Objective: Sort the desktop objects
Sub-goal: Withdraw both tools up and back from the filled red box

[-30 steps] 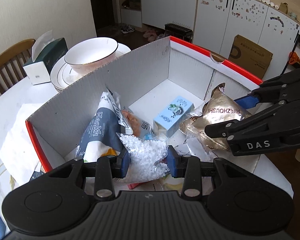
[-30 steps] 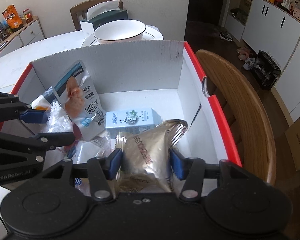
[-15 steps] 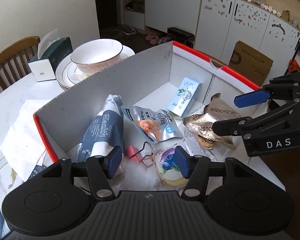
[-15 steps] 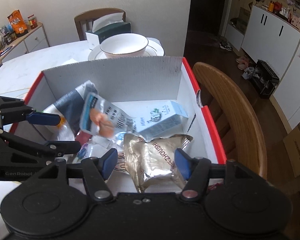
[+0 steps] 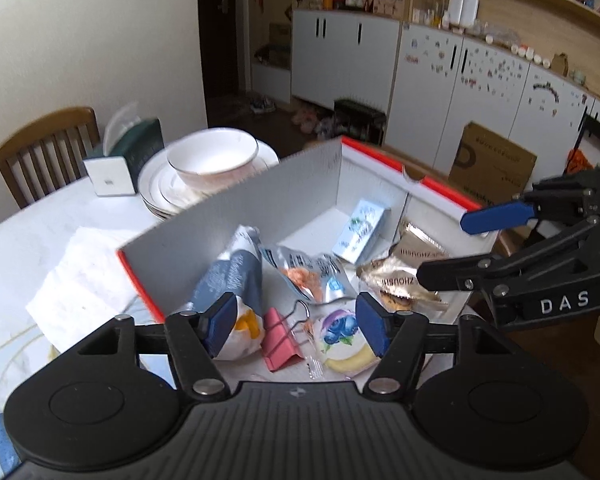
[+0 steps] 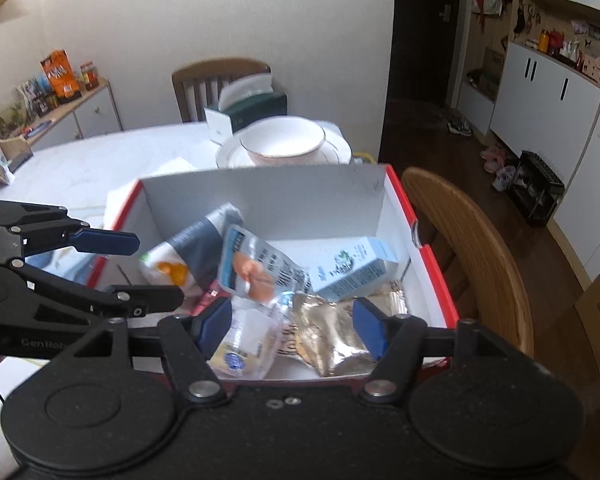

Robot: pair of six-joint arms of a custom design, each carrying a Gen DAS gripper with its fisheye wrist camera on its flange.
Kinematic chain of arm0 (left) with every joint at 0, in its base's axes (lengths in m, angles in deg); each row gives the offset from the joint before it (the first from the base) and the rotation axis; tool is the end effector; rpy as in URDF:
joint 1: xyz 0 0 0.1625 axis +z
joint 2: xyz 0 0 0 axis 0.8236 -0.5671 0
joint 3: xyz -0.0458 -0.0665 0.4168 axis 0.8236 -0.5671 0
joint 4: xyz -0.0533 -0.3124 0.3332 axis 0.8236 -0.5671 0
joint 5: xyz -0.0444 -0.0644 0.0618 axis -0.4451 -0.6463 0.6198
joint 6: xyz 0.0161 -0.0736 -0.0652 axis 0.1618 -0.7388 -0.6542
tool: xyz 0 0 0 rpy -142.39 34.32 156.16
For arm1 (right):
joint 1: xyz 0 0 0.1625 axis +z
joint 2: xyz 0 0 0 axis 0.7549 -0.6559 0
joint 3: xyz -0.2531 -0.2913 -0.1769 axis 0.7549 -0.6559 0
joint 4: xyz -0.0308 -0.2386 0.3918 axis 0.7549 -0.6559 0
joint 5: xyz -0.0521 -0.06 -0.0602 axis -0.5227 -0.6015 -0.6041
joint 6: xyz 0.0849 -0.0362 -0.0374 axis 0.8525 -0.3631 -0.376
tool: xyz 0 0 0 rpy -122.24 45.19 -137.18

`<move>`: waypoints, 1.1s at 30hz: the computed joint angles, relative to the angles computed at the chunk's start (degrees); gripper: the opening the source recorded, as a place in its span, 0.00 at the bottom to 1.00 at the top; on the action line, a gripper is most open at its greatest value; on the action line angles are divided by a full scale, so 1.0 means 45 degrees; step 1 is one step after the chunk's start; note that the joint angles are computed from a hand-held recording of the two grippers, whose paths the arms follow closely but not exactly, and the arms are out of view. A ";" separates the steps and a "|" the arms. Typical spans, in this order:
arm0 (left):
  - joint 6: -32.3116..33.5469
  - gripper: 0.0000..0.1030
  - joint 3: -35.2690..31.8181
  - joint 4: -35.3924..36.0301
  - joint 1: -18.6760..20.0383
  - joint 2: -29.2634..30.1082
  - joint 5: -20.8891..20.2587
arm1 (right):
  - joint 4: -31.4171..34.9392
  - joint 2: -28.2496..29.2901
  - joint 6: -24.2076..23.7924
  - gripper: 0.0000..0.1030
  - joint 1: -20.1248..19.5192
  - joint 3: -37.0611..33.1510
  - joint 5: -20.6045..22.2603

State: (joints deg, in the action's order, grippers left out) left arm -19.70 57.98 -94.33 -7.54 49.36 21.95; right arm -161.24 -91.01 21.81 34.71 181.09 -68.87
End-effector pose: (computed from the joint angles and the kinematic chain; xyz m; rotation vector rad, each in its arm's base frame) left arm -0.3198 -0.6753 -0.0096 0.4364 2.2274 -0.9483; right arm 0.0440 -0.7085 0.3244 1.1342 -2.4054 0.5969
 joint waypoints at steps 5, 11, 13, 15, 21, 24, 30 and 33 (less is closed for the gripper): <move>0.0470 0.71 0.0724 -0.1019 -0.0201 -0.0431 -0.0139 | -0.0554 -0.0502 0.0247 0.66 0.0054 0.0734 0.0296; 0.0623 0.72 0.1510 -0.1636 -0.0402 -0.0904 -0.0213 | -0.1496 -0.1015 0.0445 0.67 0.0149 0.1649 0.0455; 0.0781 0.72 0.1754 -0.1904 -0.0483 -0.1027 -0.0155 | -0.1813 -0.1202 0.0478 0.67 0.0155 0.1967 0.0568; 0.0855 0.72 0.2008 -0.2027 -0.0556 -0.1194 -0.0172 | -0.2158 -0.1394 0.0439 0.67 0.0151 0.2307 0.0686; 0.1071 0.72 0.2812 -0.2572 -0.0810 -0.1692 -0.0302 | -0.2901 -0.1955 0.0486 0.68 0.0111 0.3259 0.1120; 0.1237 0.78 0.3180 -0.2936 -0.0967 -0.1871 -0.0279 | -0.3192 -0.2243 0.0458 0.69 0.0092 0.3703 0.1359; 0.0839 1.00 0.3799 -0.2765 -0.1112 -0.2326 -0.0294 | -0.3784 -0.2610 0.0926 0.73 0.0065 0.4304 0.1425; 0.0799 1.00 0.4054 -0.2745 -0.1173 -0.2500 -0.0323 | -0.3972 -0.2776 0.1089 0.74 0.0060 0.4572 0.1354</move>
